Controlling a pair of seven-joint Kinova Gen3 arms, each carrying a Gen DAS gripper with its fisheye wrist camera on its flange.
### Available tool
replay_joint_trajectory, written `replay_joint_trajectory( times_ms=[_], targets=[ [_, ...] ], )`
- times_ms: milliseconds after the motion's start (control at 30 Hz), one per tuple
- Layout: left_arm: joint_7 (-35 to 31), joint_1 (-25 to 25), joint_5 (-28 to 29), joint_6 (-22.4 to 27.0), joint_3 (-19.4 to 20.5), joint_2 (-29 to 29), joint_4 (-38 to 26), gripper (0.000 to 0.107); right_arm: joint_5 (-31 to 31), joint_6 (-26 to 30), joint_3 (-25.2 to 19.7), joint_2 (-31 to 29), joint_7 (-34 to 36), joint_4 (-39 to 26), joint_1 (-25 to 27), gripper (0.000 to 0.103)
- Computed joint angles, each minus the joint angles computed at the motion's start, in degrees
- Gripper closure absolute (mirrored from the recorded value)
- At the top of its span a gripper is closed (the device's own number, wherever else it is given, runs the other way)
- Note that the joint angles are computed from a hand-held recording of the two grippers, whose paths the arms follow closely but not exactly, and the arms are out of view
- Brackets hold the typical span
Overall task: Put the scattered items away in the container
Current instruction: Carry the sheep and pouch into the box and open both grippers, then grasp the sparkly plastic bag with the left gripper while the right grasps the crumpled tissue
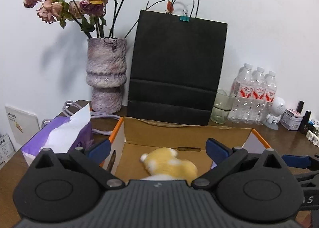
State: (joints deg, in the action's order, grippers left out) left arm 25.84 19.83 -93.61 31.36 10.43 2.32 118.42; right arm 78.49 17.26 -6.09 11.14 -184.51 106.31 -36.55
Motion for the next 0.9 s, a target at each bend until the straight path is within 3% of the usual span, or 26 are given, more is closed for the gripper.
replay_joint_trajectory(
  times_ms=[300,767,900],
  targets=[
    [-1.7,0.6,1.4,0.8,0.2,0.3,-0.4,0.004,-5.3,1.3,0.4,-0.6,4.5,-0.1,-0.2,0.000],
    [-0.7,0.4,0.8,-0.5,0.1,-1.3,0.4,0.004,-8.5,1.4,1.0,-1.4,8.1,-0.1,-1.0,0.000],
    [0.4,-0.3,-0.4,-1.2,0.4,-4.4,2.7,0.004,-5.2,0.0,1.0,-4.6,3.7,2.7,-0.4,0.000]
  ],
)
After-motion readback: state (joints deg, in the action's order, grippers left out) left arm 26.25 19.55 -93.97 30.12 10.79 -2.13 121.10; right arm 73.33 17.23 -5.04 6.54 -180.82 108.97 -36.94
